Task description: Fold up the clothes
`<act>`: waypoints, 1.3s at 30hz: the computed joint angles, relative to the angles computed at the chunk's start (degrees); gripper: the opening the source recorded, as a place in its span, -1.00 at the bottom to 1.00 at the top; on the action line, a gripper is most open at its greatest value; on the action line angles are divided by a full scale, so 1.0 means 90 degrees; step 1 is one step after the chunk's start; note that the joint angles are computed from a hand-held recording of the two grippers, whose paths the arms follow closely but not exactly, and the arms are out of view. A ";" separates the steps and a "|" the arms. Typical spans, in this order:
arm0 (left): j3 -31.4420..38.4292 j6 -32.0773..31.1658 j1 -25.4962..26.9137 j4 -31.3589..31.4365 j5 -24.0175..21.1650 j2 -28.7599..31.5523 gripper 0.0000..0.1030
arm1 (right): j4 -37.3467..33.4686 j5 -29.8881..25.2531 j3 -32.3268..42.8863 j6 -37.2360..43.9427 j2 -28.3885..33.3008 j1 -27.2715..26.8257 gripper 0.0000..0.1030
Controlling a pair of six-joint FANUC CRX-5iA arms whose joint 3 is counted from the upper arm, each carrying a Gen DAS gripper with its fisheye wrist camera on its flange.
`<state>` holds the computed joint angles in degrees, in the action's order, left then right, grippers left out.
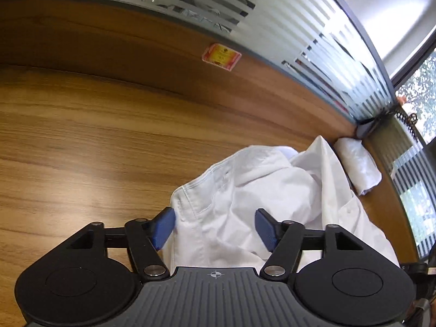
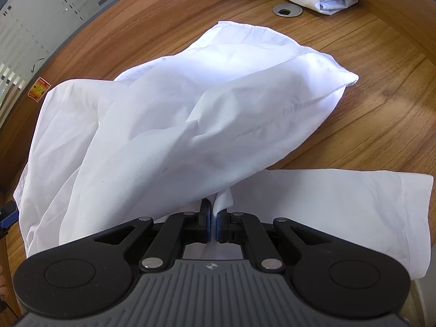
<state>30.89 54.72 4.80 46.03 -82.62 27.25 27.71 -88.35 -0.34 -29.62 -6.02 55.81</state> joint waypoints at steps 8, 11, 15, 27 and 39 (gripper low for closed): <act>-0.0129 0.0245 -0.0314 -0.1008 0.0629 -0.0276 -0.70 | 0.0065 0.0013 0.0005 0.0226 0.0059 -0.0145 -0.90; -0.0262 0.0423 -0.0361 -0.1537 0.1212 -0.0579 -0.78 | 0.0259 -0.0235 0.0142 0.0346 0.0169 -0.0159 -0.92; -0.0170 0.1183 -0.0282 -0.2153 0.1820 -0.0816 -0.80 | 0.0629 -0.0797 0.0337 0.0302 0.0270 -0.0117 -0.93; -0.0159 0.1728 0.0223 -0.2791 0.2062 -0.1192 -0.84 | 0.0332 -0.3408 0.0419 -0.2959 -0.0052 0.1337 -0.93; -0.0363 0.1191 0.0332 -0.2839 0.2068 -0.1322 -0.84 | -0.1136 -0.3344 0.0617 -0.4259 -0.0072 0.2596 -0.81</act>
